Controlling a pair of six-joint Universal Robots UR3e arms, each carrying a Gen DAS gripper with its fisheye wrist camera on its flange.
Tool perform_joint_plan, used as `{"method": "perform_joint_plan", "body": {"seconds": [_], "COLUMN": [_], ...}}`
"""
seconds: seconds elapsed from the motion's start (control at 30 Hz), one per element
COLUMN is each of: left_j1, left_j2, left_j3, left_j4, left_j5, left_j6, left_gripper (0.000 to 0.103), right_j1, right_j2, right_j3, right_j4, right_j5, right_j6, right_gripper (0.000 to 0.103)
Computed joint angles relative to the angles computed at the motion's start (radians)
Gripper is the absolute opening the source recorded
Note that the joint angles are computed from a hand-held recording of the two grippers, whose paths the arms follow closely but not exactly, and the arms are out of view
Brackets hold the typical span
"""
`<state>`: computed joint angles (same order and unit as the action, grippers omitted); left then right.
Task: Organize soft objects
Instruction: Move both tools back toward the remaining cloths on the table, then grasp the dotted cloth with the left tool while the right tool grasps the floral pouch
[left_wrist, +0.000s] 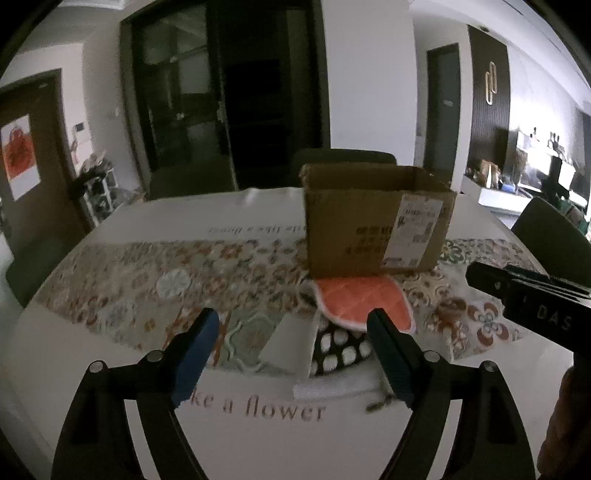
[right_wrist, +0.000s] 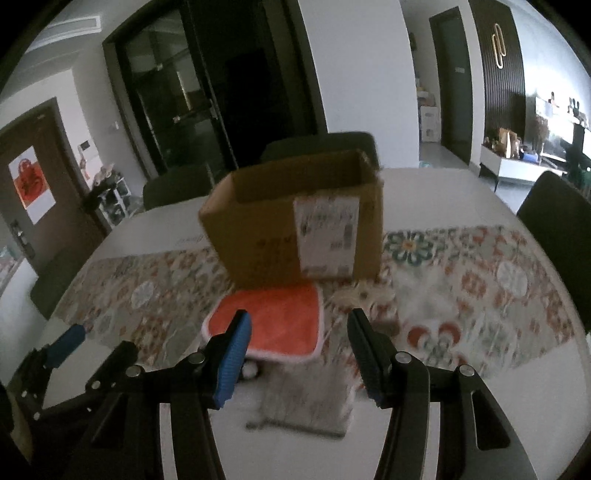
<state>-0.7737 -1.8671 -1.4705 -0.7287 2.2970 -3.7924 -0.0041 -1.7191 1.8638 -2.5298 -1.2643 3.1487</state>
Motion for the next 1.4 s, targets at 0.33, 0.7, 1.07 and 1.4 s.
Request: {"method": "perform_joint_plan", "body": {"seconds": [0.33,0.7,1.07,1.4], "left_j1": [-0.068,-0.038,0.083,0.162], "left_j2": [-0.010,-0.119,-0.179,-0.248], "left_j3": [-0.158,-0.131,-0.117,-0.065], "left_j4": [0.132,0.225,0.337,0.374], "left_j5": [0.080,-0.004,-0.169,-0.274], "left_j6": [-0.040,0.027,0.152,0.218], "left_gripper": [0.082,0.074,0.063,0.055], "right_j1": [0.023,-0.082,-0.015,0.014], "right_j2": [-0.141,-0.003,0.217,0.321], "right_j3": [0.280,0.354,0.234,0.158], "right_j4": [-0.134,-0.190,-0.258,-0.278], "right_j5": [-0.066,0.062,0.013,-0.019], "right_j6": [0.049,0.015,0.007,-0.012], "right_gripper": [0.056,0.056,0.056,0.056]}}
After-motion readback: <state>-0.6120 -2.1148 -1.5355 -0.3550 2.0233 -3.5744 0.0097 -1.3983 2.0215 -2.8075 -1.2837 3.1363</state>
